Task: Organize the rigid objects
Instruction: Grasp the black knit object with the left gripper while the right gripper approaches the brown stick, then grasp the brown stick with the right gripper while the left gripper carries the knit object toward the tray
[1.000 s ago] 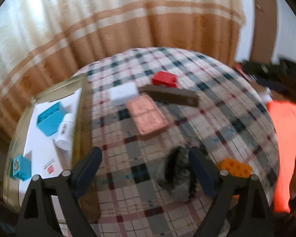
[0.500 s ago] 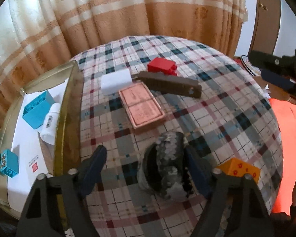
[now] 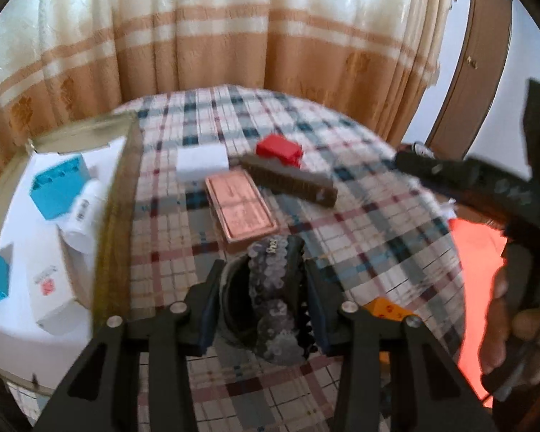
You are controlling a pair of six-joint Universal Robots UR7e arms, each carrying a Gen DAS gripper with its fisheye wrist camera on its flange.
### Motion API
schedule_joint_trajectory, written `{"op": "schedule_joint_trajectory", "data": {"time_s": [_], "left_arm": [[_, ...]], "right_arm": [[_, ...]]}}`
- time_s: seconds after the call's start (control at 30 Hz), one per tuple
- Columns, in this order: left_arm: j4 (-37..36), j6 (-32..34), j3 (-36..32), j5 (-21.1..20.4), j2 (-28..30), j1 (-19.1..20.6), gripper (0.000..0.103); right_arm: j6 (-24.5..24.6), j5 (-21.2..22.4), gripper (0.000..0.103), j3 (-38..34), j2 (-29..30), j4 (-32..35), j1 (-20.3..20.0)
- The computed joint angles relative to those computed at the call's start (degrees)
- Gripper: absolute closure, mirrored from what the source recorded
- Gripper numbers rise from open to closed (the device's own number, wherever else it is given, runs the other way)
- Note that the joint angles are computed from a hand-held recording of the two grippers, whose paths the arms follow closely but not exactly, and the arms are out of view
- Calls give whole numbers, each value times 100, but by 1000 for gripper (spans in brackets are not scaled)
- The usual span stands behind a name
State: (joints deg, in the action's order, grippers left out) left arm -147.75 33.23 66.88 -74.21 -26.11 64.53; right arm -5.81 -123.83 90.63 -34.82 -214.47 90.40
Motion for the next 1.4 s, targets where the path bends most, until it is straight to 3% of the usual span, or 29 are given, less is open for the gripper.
{"op": "schedule_joint_trajectory", "data": {"time_s": [0.13, 0.23, 0.67, 0.9, 0.93, 1.03, 1.1, 1.17, 1.4], "left_arm": [[-225, -35, 109, -91, -161, 6, 61], [-380, -32, 114, -94, -217, 21, 61], [-464, -379, -176, -57, -244, 152, 61], [-401, -553, -324, -65, -233, 243, 61], [-412, -565, -329, -57, -230, 247, 61], [-427, -580, -353, -48, -225, 267, 61], [-453, -595, -361, -37, -223, 274, 61], [-450, -611, -382, -48, -217, 282, 61], [-453, -639, -435, -24, -203, 303, 61]], "right_arm": [[-260, -46, 43, -309, 86, 527, -15], [-291, 186, 43, -486, 77, 1176, -84], [-748, -308, 43, -2175, 743, 3382, -69], [-1230, -637, 43, -2698, 1097, 3517, 31], [-1321, -693, 46, -2752, 1150, 3481, 44], [-1566, -907, 68, -2923, 1286, 3448, 78], [-1528, -792, 80, -2792, 1180, 3535, 64], [-1479, -712, 85, -2642, 1083, 3553, 48], [-1348, -489, 86, -1980, 728, 3129, 84]]}}
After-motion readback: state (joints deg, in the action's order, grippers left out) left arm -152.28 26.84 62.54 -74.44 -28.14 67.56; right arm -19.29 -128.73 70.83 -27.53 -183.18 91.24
